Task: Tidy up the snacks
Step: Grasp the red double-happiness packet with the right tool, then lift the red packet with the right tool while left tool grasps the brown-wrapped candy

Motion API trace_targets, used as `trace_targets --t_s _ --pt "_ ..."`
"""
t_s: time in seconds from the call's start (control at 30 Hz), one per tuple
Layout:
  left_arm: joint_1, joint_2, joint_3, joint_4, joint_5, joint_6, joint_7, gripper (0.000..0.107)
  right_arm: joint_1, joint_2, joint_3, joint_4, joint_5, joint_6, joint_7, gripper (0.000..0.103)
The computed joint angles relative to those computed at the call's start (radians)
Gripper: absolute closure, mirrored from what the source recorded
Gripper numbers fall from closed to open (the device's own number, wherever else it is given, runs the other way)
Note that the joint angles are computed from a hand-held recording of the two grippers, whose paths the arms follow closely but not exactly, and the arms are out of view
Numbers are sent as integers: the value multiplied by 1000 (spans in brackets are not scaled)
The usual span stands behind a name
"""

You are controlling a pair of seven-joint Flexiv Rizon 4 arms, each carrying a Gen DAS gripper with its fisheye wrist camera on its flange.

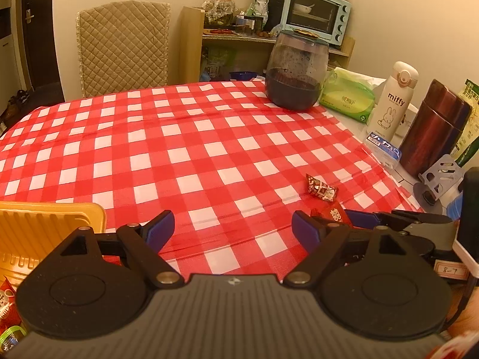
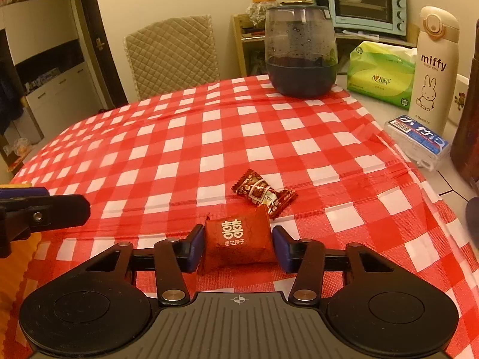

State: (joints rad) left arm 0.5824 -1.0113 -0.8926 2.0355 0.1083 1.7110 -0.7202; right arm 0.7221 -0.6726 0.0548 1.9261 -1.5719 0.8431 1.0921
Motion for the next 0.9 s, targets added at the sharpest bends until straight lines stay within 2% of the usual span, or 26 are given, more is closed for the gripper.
trace_targets --t_s 0.17,0.4,0.53,0.67,0.9 --pt "-9 1 6 4 6 1 7 23 20 29 13 30 48 -51 10 59" --pt "-16 -14 -12 11 3 -17 18 23 69 106 54 109 214 -250 51 59" --pt "-48 -33 -11 5 15 -13 45 23 59 132 72 157 243 -256 119 59" --pt "-97 -64 1 -19 34 13 79 25 57 139 85 178 266 -264 130 59" --pt "-184 -142 17 -105 39 23 116 35 56 139 90 194 281 -268 134 59"
